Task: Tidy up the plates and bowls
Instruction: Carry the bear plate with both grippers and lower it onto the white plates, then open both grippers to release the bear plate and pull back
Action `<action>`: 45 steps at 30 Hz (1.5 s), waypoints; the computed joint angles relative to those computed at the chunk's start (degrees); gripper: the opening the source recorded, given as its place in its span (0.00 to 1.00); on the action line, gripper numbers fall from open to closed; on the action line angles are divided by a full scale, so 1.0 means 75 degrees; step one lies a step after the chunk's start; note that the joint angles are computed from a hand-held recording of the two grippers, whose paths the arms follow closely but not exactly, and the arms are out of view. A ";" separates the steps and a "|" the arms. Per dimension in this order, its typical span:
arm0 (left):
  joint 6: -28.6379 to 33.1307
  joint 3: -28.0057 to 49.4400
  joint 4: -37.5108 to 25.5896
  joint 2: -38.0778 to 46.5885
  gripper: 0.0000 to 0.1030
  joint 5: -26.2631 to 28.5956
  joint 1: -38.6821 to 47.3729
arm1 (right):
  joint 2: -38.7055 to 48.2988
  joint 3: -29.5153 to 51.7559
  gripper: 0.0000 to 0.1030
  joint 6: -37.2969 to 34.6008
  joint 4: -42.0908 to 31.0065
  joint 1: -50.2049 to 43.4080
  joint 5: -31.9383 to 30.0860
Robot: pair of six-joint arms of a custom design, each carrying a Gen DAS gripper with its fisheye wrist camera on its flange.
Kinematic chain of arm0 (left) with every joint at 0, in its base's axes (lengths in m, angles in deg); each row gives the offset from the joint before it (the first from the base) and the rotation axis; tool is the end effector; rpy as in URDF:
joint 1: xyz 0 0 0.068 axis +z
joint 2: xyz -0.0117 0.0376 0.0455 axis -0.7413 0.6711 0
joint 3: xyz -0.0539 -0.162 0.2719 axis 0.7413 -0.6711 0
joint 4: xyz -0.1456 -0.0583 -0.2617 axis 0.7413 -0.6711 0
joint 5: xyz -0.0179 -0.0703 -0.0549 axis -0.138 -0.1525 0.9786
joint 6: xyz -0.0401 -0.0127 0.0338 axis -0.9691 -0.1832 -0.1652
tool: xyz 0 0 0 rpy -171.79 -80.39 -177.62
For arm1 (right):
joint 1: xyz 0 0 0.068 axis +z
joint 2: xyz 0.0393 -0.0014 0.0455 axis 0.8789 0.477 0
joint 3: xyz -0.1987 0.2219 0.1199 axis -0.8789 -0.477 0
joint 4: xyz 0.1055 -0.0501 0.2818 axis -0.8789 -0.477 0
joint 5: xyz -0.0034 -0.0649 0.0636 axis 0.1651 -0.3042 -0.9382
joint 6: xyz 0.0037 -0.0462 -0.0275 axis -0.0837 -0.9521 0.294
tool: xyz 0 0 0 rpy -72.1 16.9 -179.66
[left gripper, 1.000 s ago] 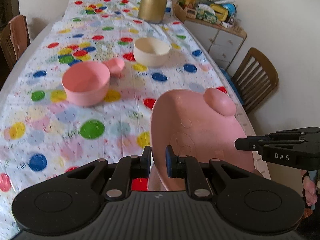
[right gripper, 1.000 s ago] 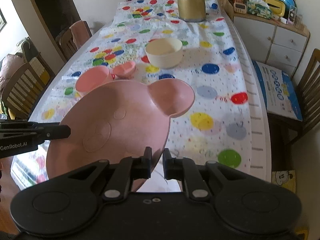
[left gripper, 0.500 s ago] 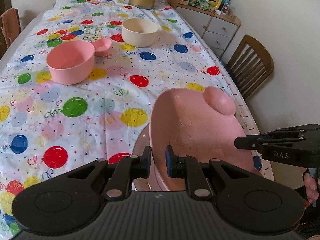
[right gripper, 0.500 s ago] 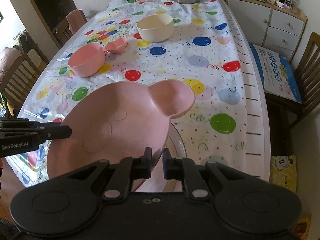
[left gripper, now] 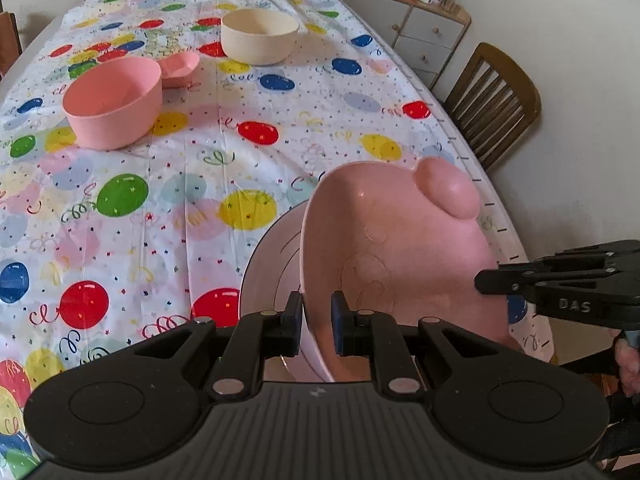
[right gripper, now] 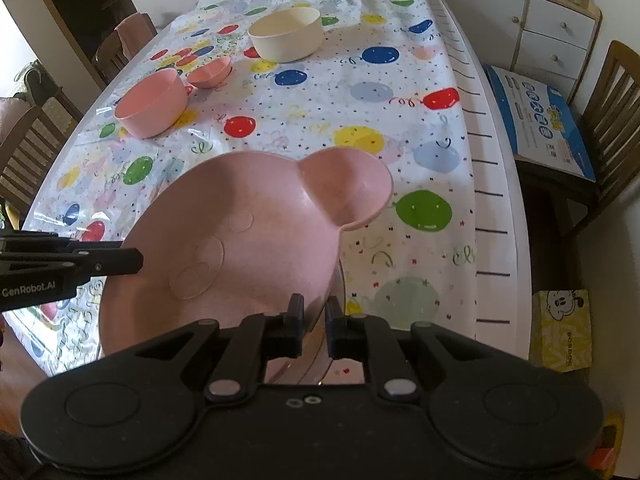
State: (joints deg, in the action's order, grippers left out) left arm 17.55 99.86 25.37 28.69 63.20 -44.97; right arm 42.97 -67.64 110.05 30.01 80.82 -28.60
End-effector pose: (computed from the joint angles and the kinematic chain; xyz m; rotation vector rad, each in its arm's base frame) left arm 0.2496 -0.0034 0.1087 0.6381 2.5989 -0.5051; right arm 0.1653 0.0557 0.1161 0.1906 2.6294 0.2039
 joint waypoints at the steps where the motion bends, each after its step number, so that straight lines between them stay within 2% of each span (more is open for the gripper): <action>1: 0.0017 0.0010 -0.0017 0.0053 0.14 0.0022 0.0031 | -0.0067 -0.0046 0.09 -0.0029 0.0023 -0.0020 -0.0043; 9: 0.0542 0.0166 -0.0592 0.0265 0.14 -0.0009 0.0076 | -0.0293 -0.0022 0.09 -0.0162 -0.0365 -0.0061 -0.0248; 16: 0.0544 0.0231 -0.0641 0.0512 0.14 -0.0016 0.0052 | -0.0421 -0.0137 0.09 -0.0076 -0.0412 -0.0104 -0.0307; 24: 0.0477 0.0149 -0.0400 0.0405 0.14 -0.0160 0.0045 | -0.0311 -0.0076 0.20 -0.0033 -0.0353 0.0087 -0.0145; 28: 0.0507 0.0109 -0.0369 0.0190 0.14 -0.0191 0.0135 | -0.0540 0.0011 0.22 -0.0096 -0.0595 0.0115 0.0025; 35: 0.0606 0.0033 -0.0417 -0.0405 0.14 -0.0169 0.0238 | -0.1126 0.0233 0.31 -0.0324 -0.0976 0.0250 0.0168; 45: 0.0432 0.0102 -0.0659 -0.1064 0.15 0.0042 0.0464 | -0.0900 0.0642 0.40 -0.0589 -0.0656 0.0659 0.0112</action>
